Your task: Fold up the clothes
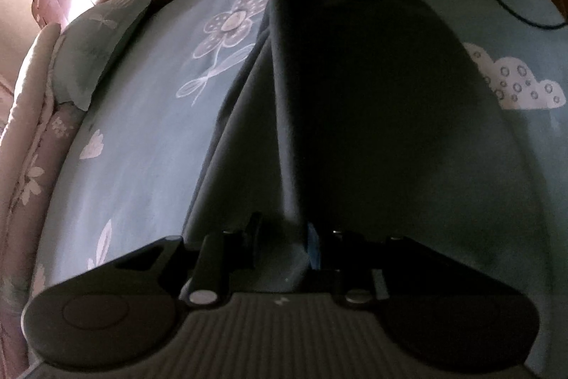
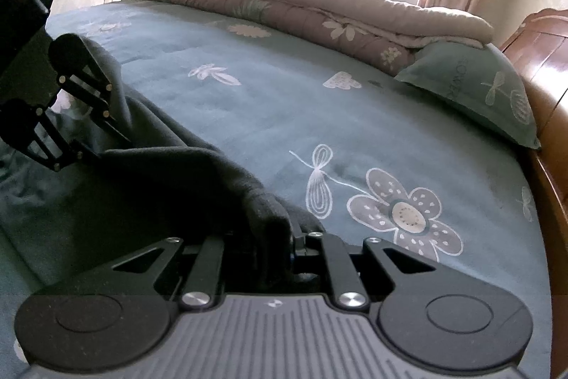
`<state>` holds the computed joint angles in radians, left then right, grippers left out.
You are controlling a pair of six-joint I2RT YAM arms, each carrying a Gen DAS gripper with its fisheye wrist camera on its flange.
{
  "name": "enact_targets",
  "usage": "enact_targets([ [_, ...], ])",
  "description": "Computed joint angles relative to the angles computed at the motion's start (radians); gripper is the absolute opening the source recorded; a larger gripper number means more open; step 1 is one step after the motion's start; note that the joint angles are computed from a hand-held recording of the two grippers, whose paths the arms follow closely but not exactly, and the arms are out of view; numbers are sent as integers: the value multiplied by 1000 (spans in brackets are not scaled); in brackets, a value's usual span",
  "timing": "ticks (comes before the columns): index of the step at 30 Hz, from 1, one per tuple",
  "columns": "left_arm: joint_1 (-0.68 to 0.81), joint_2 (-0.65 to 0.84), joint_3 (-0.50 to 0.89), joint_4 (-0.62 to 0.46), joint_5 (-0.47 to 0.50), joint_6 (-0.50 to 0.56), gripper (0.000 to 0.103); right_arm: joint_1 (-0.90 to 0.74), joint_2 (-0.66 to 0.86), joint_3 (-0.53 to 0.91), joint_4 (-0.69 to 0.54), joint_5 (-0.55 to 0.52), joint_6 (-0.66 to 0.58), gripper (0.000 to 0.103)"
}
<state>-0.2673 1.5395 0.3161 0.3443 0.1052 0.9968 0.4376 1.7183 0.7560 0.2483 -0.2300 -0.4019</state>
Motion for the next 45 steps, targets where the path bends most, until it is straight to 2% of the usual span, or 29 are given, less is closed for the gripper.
enact_targets([
  [1,-4,3,-7,13,-6,4,16,-1,-1,-1,2,-2,5,16],
  [2,-13,5,-7,15,-18,-7,0,1,-1,-1,2,2,4,16],
  [5,-11,-63,15,-73,-5,-58,0,9,4,1,-5,14,-1,16],
  [8,7,-183,49,-235,39,-75,0,5,5,-2,-16,9,-3,16],
  [12,-1,-306,111,-467,95,-26,0,6,-11,-13,-45,1,-10,17],
  [15,-31,-301,167,-585,117,-7,0,13,-30,-37,-44,27,-23,18],
  [18,-104,-259,172,-588,106,19,0,2,-30,-44,-60,50,-5,24],
  [20,-166,-220,145,-534,62,0,0,-6,-30,-48,-80,68,26,32],
  [22,-205,-137,146,-479,37,-27,0,-9,-50,-67,-105,85,70,47],
  [24,-216,-75,144,-432,31,-34,0,-11,-105,-112,-132,109,130,53],
  [25,-211,-62,143,-422,37,-38,0,-10,-138,-139,-149,130,162,60],
  [28,-198,-30,139,-399,55,-48,0,-22,-253,-237,-207,144,289,62],
  [30,-183,-53,132,-410,77,-46,0,-56,-338,-318,-206,55,411,62],
  [32,-169,-78,125,-420,94,-40,0,-98,-396,-399,-132,-65,566,62],
  [33,-164,-88,123,-427,100,-38,0,-119,-394,-438,-51,-130,659,62],
  [34,-160,-92,125,-435,104,-42,0,-139,-380,-477,50,-192,759,62],
  [36,-158,-102,123,-440,107,-46,0,-153,-258,-539,339,-278,963,62],
  [38,-163,-119,116,-445,105,-53,0,-103,-116,-554,565,-219,1100,62],
  [40,-161,-135,107,-449,108,-63,0,-41,-20,-534,661,-106,1175,62],
  [43,-151,-165,92,-453,117,-79,0,19,132,-525,868,-7,1309,60],
  [44,-147,-174,89,-456,120,-81,0,32,153,-523,903,15,1333,57],
  [45,-145,-178,89,-462,125,-76,0,43,170,-523,932,36,1354,40],
])
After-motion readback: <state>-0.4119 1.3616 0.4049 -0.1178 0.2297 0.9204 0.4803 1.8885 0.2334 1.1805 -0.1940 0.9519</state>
